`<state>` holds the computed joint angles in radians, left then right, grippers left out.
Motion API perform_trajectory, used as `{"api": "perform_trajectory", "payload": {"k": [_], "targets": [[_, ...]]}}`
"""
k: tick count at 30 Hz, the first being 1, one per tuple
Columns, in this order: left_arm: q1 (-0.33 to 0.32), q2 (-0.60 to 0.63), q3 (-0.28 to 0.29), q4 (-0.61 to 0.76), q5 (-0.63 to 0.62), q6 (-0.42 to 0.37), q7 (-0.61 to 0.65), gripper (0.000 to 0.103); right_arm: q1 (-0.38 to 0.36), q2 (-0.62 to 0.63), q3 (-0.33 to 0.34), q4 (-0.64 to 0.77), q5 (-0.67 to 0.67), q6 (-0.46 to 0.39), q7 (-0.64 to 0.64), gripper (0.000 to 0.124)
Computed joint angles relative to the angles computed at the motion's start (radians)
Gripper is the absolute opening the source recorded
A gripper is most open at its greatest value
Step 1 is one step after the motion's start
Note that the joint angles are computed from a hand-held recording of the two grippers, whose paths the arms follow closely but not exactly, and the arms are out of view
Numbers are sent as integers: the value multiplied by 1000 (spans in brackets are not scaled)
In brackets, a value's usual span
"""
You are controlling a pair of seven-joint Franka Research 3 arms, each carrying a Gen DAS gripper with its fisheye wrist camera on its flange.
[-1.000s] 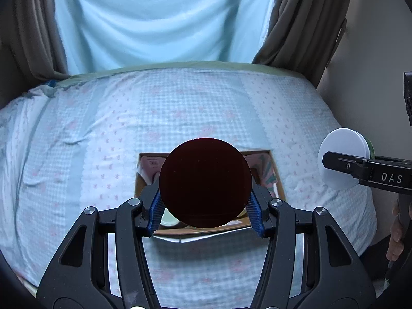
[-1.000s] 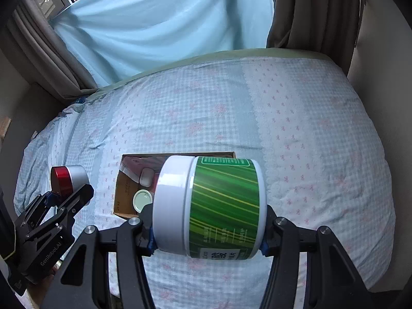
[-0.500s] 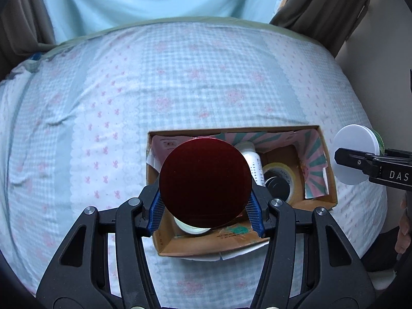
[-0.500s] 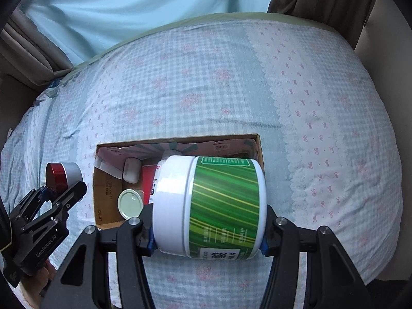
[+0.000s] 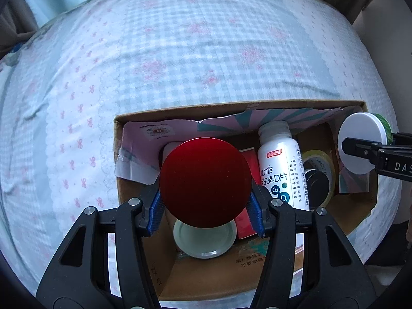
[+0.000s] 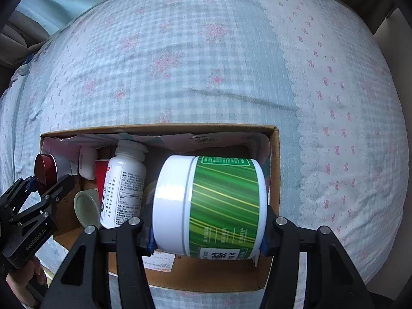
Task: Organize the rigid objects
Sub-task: 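Carry both jars into the cardboard box and open both tools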
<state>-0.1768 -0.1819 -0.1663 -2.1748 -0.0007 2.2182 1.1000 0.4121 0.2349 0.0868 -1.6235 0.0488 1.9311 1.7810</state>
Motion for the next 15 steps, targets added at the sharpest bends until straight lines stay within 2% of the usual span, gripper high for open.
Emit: {"api": "perform_trajectory", "payload": {"k": [6, 7, 8, 9, 10, 12, 15], "targets": [[-2, 26, -9, 33, 31, -38, 6, 51, 1, 59, -3, 67, 3, -48, -13, 53], [-2, 33, -12, 44, 38, -55, 0, 54, 0, 64, -4, 72, 9, -49, -13, 53], [-3, 35, -14, 50, 41, -64, -4, 64, 1, 69, -5, 76, 12, -51, -8, 53], [-3, 32, -14, 44, 42, -52, -4, 98, 1, 70, -7, 77, 13, -54, -2, 55], [-4, 19, -15, 31, 48, -26, -8, 103, 1, 68, -10, 76, 13, -54, 5, 69], [-10, 0, -13, 22, 37, -5, 6, 103, -4, 46, -12, 50, 26, -22, 15, 87], [-15, -7, -14, 34, 39, -28, 17, 103, -27, -5, -7, -11, 94, 35, 14, 90]]}}
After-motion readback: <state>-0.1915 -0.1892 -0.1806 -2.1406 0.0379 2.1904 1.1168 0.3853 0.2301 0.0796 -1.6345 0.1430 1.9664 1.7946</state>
